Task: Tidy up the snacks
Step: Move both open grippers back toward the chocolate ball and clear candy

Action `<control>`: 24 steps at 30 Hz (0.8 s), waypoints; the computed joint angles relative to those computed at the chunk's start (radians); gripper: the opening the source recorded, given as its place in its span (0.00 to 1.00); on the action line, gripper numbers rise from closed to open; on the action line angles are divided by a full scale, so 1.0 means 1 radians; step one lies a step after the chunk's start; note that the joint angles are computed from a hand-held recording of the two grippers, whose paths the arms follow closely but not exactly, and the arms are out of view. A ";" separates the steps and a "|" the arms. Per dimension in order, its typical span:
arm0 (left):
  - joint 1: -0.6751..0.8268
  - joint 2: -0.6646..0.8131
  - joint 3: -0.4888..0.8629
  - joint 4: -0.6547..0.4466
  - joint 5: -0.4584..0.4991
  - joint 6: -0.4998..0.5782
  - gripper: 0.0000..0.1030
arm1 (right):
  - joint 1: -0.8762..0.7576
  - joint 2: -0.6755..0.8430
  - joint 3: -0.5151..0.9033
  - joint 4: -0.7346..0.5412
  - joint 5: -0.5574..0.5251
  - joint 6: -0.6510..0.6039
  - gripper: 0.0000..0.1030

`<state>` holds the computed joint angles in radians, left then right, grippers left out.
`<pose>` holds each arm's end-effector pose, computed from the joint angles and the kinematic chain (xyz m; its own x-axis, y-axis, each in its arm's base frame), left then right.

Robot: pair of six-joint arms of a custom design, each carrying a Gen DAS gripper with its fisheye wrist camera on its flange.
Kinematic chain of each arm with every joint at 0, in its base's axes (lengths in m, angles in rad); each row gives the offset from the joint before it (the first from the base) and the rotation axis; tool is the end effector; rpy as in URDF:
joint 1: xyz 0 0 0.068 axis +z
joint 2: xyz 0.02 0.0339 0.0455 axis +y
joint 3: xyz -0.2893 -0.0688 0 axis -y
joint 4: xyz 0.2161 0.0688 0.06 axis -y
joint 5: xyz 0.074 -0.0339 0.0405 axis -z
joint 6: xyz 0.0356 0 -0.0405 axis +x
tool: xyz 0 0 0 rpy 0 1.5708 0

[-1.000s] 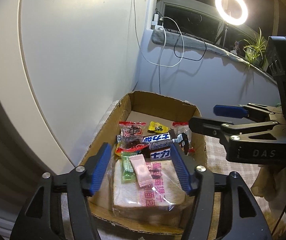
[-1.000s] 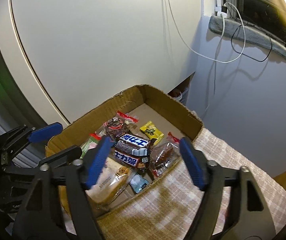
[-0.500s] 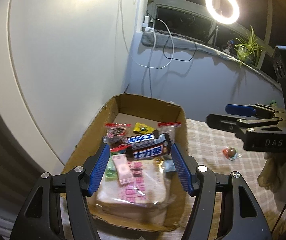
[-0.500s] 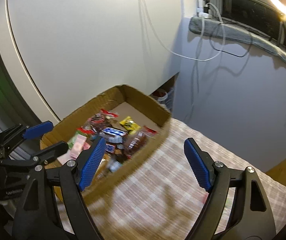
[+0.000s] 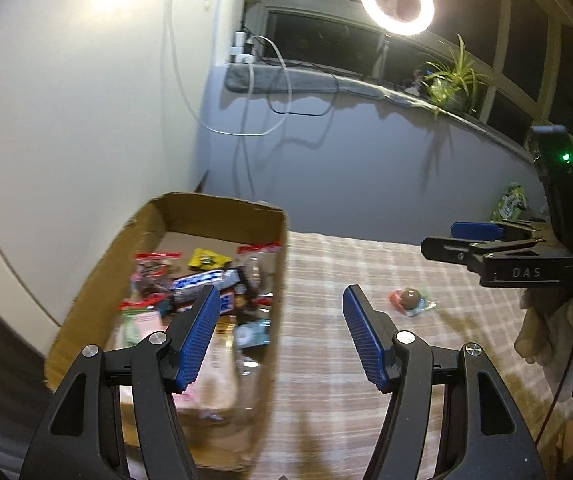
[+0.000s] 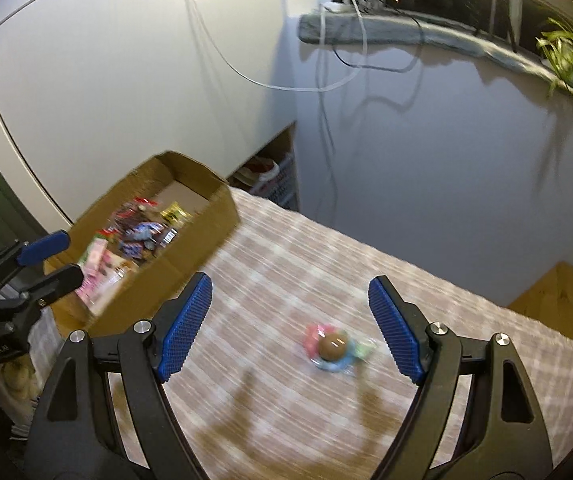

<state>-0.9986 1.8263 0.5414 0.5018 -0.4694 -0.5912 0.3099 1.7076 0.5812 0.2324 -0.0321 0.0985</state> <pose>0.1687 -0.2322 0.1284 -0.6383 0.0731 -0.7663 0.2655 0.9553 -0.1301 0.2617 0.0850 0.1454 -0.7707 -0.1436 -0.6208 -0.2494 0.9645 0.0865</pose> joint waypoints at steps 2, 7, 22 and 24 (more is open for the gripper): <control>-0.013 0.019 0.023 -0.006 0.004 0.001 0.61 | -0.034 0.001 -0.019 0.009 -0.017 -0.015 0.81; -0.035 0.077 0.086 -0.026 0.025 0.008 0.61 | -0.116 0.014 -0.060 0.037 -0.063 -0.052 0.81; -0.046 0.317 0.381 -0.105 0.202 0.045 0.41 | -0.309 0.186 -0.119 0.152 -0.205 -0.121 0.39; -0.041 0.357 0.432 -0.121 0.235 0.054 0.40 | -0.323 0.217 -0.125 0.175 -0.225 -0.128 0.36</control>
